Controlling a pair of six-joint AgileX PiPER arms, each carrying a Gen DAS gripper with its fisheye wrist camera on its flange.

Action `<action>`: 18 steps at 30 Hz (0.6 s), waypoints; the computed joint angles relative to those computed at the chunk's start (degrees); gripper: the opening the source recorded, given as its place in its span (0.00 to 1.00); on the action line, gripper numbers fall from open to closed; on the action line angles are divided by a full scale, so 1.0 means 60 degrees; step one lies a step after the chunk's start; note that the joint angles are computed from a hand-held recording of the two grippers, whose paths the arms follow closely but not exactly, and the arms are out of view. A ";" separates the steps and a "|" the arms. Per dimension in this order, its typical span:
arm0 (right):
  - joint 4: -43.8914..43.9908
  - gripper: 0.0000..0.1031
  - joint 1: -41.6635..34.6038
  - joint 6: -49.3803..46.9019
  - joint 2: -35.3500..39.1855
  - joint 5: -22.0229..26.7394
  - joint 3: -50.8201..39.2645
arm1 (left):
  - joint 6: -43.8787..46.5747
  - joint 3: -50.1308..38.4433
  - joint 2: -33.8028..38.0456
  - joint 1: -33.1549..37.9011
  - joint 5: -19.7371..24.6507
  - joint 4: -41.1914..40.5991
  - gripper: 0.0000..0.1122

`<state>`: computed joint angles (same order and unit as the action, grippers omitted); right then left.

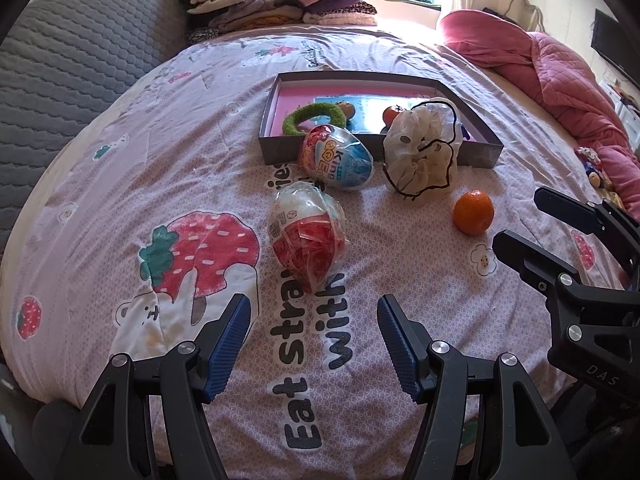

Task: Organize objects
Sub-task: 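Move the left tool toward the wrapped Kinder egg while the right tool approaches the white lace bag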

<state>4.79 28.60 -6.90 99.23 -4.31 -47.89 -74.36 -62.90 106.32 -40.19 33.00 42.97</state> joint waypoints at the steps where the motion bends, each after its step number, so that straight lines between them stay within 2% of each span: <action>1: 0.0514 0.64 0.0048 -0.0504 0.0020 -0.0004 -0.0015 | -0.0050 0.0051 -0.0015 0.0037 -0.0045 0.0036 0.60; 4: 0.0842 0.64 0.0132 -0.0811 0.0113 -0.0013 -0.0082 | -0.0277 0.0143 -0.0017 0.0113 -0.0097 0.0221 0.60; 8: 0.2891 0.64 0.0271 -0.2838 0.0280 0.0022 -0.0243 | -0.0513 0.0186 0.0052 0.0185 -0.0183 0.0447 0.60; 11: 0.3294 0.64 0.0299 -0.3264 0.0402 0.0015 -0.0331 | -0.0471 0.0162 0.0122 0.0257 -0.0322 0.0455 0.60; 13: 0.4723 0.64 0.0346 -0.4701 0.0462 0.0006 -0.0406 | -0.0427 0.0103 0.0181 0.0286 -0.0390 0.0426 0.60; 18: 0.6164 0.64 0.0328 -0.6079 0.0631 0.0084 -0.0683 | -0.0453 -0.0075 0.0325 0.0322 -0.0422 0.0482 0.60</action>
